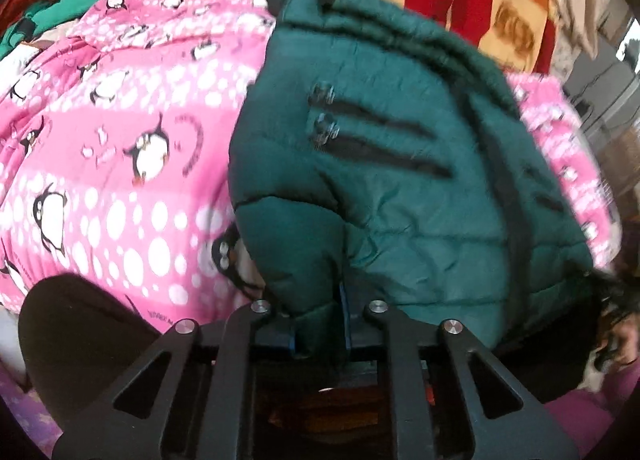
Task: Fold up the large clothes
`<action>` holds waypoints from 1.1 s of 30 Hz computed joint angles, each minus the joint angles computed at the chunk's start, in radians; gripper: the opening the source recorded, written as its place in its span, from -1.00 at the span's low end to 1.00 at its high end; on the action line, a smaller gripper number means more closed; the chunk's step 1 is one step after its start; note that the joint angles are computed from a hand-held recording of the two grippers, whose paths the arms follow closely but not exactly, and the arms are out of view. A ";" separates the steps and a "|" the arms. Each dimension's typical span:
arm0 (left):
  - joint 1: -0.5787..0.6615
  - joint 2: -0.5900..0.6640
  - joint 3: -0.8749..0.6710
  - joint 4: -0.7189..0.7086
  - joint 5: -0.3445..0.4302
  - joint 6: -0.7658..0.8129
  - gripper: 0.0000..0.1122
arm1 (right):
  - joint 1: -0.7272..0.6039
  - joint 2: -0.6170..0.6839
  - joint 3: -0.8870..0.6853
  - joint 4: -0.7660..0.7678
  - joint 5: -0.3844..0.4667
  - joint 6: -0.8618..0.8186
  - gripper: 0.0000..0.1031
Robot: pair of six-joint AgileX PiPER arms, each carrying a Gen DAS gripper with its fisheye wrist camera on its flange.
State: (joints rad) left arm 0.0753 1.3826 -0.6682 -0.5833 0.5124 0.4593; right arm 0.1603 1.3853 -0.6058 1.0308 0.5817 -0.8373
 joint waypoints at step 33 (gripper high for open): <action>-0.094 0.563 -1.009 0.525 0.023 -0.755 -0.77 | -0.070 0.524 -0.918 -0.047 -0.124 0.302 -0.42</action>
